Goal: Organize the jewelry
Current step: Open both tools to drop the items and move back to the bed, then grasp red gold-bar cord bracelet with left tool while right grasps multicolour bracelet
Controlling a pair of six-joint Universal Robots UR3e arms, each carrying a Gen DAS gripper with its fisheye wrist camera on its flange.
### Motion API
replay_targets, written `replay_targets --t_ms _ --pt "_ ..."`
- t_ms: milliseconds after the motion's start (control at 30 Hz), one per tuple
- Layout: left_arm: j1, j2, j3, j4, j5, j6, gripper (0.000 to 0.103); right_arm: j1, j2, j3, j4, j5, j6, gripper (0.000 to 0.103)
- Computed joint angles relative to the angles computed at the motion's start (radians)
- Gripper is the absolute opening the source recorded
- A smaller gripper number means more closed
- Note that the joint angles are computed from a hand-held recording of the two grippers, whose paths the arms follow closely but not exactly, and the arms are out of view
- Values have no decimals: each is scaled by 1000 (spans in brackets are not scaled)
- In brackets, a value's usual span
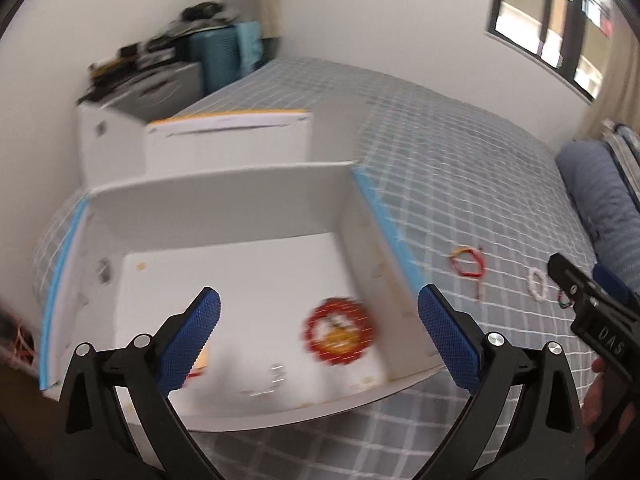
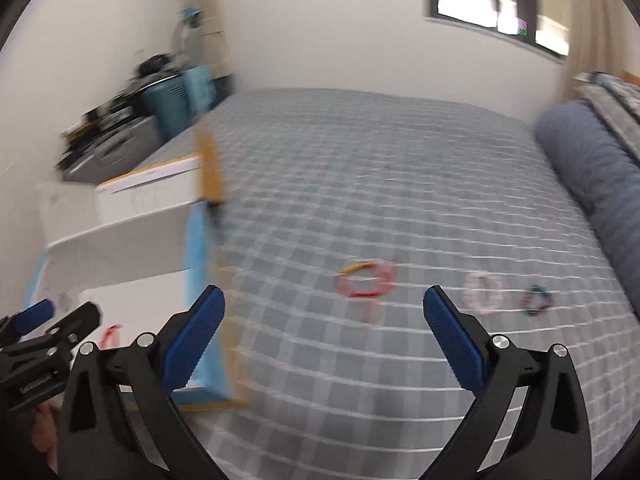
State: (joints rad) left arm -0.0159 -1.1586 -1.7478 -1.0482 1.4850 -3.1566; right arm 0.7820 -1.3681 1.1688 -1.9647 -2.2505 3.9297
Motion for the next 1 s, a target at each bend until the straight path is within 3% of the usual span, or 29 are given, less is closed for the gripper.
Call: replay_targets --t_ms 167,400,567,700,833,1000 --pt "-294 -268 170 104 137 -138 97 -175 -258 302 -58 47 -71 96" --pt "-496 -668 489 132 193 -239 97 -520 -525 666 -217 213 -281 96" --pt "-555 -978 783 79 214 -258 97 -830 -652 929 -371 413 -470 96" --pt "-570 -1167 978 53 229 -249 97 -1045 -648 1050 -442 549 -585 95" --pt "-552 -1323 1156 -2 203 -268 97 -1116 -585 1087 -512 555 -646 91" --pt "-552 -1424 1279 -36 222 -253 97 -1255 -597 1134 -501 685 -688 80"
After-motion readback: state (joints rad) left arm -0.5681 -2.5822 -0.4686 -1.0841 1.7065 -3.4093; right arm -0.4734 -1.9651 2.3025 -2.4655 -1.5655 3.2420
